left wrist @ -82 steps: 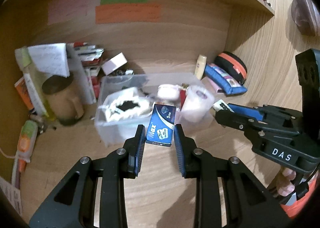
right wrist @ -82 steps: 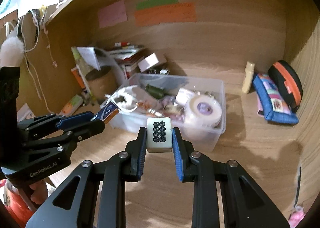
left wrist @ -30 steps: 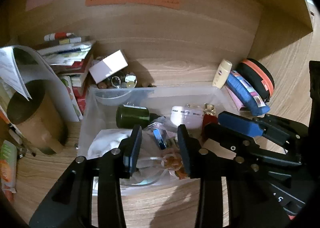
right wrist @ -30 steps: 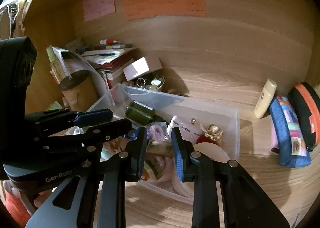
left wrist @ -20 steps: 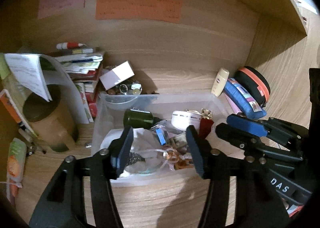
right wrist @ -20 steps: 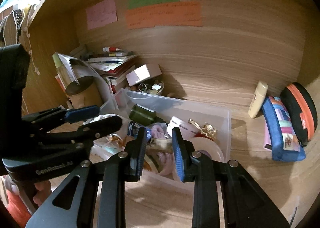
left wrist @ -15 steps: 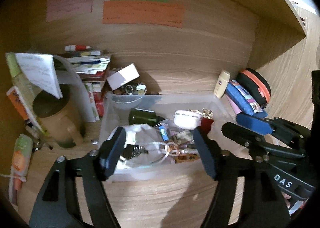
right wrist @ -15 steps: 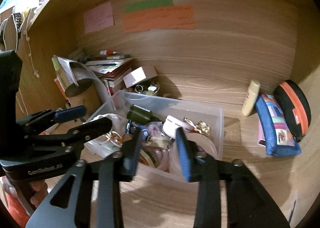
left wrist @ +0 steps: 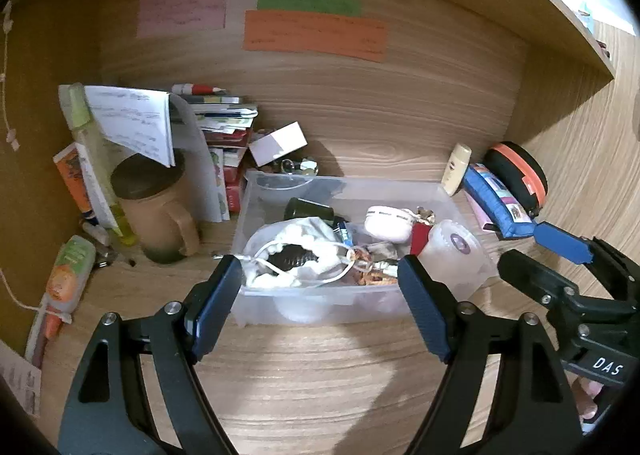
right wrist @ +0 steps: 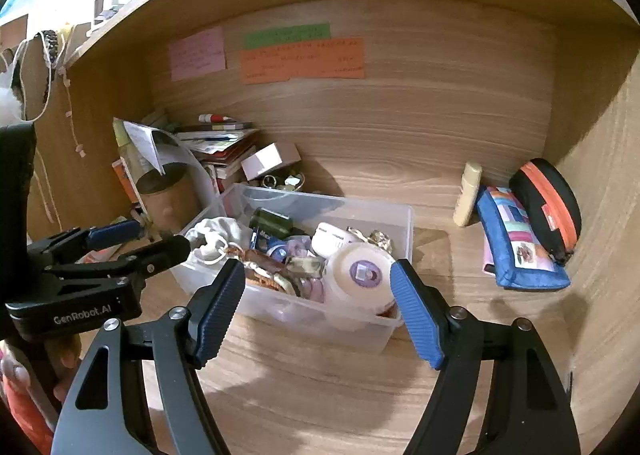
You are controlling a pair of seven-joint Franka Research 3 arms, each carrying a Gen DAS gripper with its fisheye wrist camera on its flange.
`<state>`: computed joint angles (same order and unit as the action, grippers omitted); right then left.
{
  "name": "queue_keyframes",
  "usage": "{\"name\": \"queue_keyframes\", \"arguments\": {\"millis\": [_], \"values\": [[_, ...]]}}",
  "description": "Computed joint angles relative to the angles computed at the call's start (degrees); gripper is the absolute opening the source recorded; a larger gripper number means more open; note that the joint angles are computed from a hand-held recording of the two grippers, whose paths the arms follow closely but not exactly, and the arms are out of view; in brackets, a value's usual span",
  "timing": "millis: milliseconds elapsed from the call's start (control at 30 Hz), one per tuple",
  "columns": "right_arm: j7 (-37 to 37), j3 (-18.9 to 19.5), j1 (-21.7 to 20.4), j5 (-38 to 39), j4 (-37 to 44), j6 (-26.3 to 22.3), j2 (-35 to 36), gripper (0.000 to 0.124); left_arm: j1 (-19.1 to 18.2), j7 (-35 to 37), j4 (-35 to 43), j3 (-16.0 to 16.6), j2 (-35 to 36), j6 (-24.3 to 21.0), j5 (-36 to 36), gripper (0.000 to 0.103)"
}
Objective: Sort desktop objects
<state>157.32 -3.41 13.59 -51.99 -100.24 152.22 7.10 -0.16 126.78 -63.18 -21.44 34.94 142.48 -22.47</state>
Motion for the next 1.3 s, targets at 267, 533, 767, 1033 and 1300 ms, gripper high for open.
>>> {"name": "queue_keyframes", "arguments": {"millis": [267, 533, 767, 1033, 1300], "values": [[1.73, 0.66, -0.07, -1.1, -2.14, 0.01, -1.46, 0.073, 1.03, 0.94, -4.63, 0.1, -2.46, 1.89, -0.65, 0.08], [2.36, 1.31, -0.27, -1.05, -3.35, 0.27, -1.82, 0.077, 1.51, 2.5, -7.93, 0.0, -4.1, 4.05, -0.83, 0.08], [2.29, 1.4, -0.49, -0.47, -3.9, 0.49, -2.08, 0.078, 1.52, 2.59, -7.55, 0.07, -3.68, 3.82, -0.89, 0.08], [-0.17, 1.43, -0.95, 2.6, -4.66, 2.03, -2.25, 0.079, 1.19, 1.85, -8.05, 0.26, -4.08, 3.39, -0.58, 0.08], [0.59, 1.67, -1.34, 2.47, -6.22, 1.91, -3.16, 0.081, 0.15, 0.02, -8.22, 1.08, -4.15, 4.39, 1.33, 0.081]]}}
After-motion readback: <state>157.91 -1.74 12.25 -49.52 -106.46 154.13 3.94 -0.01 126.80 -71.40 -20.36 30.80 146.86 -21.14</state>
